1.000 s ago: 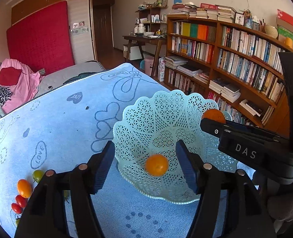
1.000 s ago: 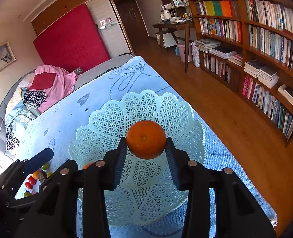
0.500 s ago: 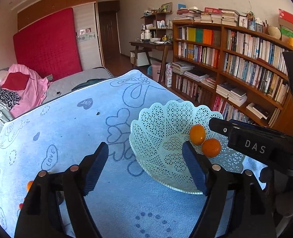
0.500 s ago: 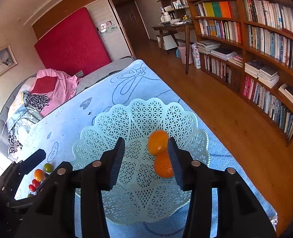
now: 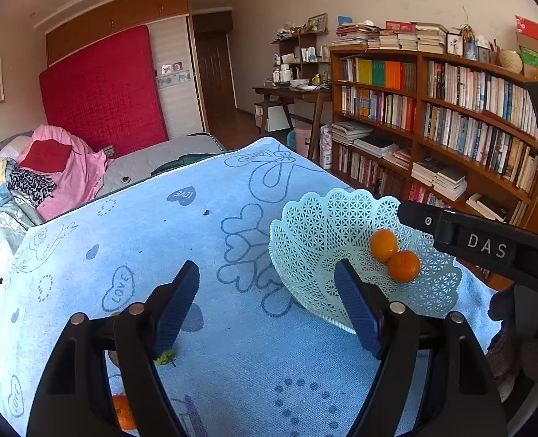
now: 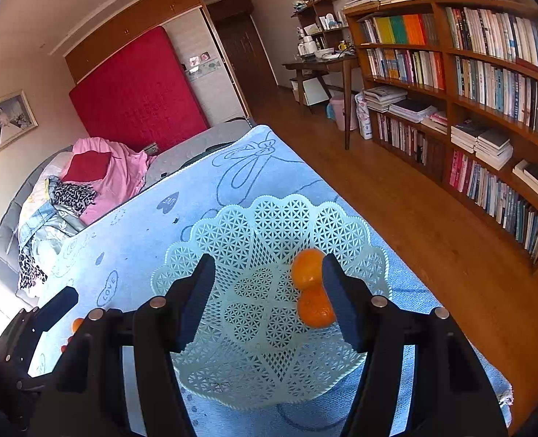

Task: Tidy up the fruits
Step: 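Withdraw both tools from the basket back toward the fruit row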

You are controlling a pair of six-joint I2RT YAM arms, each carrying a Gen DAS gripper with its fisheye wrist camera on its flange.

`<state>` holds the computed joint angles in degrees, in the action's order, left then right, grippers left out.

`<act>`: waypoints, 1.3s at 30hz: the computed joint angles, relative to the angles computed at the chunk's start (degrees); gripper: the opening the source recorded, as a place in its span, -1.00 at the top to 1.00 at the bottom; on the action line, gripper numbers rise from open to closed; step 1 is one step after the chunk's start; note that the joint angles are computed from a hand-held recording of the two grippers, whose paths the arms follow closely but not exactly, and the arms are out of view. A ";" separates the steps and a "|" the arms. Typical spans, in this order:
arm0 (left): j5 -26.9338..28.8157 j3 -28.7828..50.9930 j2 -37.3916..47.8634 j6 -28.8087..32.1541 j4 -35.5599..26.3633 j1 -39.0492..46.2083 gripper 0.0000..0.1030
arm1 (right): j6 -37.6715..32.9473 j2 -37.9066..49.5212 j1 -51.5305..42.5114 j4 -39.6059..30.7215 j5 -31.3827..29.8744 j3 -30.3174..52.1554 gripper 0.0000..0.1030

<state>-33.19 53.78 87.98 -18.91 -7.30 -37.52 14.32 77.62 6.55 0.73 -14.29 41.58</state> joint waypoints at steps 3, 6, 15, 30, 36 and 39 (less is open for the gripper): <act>-0.87 -1.82 -1.80 -0.94 -0.58 0.25 -0.48 | 0.28 -1.11 0.81 0.79 0.18 -0.93 -0.22; -1.10 -3.60 -3.95 -2.12 -1.26 0.93 -0.48 | 0.50 -2.06 1.93 1.51 0.35 -1.86 -0.22; -3.61 -9.16 -11.67 -5.87 -4.60 2.31 -0.76 | 0.12 -5.88 7.41 2.50 1.24 -4.12 -0.31; -5.20 -17.71 -27.32 -10.45 -13.47 7.94 -0.80 | -0.42 -4.26 17.00 3.63 3.22 -5.53 -0.68; -3.82 -21.77 -33.14 -11.60 -16.85 12.79 -0.80 | 0.49 -3.12 19.76 5.07 1.80 -6.40 -0.75; -2.34 -23.68 -35.28 -11.65 -17.80 16.04 -0.80 | 0.35 -2.22 21.90 5.89 2.29 -6.67 -0.75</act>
